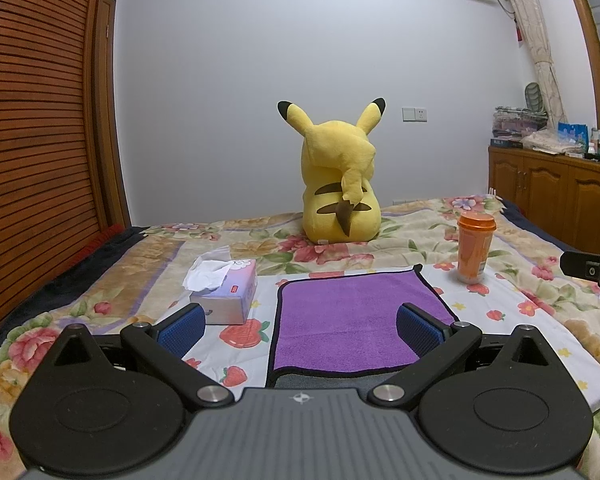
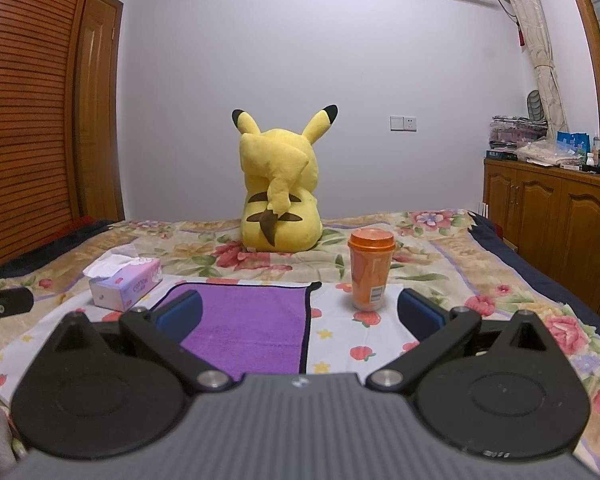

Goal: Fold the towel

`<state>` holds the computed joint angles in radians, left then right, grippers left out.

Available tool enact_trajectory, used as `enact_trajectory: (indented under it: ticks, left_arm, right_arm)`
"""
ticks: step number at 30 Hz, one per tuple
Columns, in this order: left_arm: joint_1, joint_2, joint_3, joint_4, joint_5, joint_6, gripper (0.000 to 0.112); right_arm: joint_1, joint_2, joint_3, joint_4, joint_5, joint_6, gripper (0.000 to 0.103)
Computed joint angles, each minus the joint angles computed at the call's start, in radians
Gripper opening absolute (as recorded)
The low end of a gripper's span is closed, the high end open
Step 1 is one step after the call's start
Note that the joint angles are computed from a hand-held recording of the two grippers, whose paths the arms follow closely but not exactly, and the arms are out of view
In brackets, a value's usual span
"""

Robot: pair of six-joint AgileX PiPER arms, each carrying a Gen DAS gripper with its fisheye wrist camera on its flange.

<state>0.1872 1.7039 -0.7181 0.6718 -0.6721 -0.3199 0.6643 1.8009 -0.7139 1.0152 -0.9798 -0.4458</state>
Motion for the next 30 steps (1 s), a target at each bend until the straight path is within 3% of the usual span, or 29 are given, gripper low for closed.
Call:
enact_trajectory:
  ticks: [30]
  left_arm:
    - [-0.014,0.003,-0.006,-0.02,0.009,0.013,0.103]
  right_arm:
    - [0.001,-0.001,-0.003,0.002,0.002,-0.008,0.103]
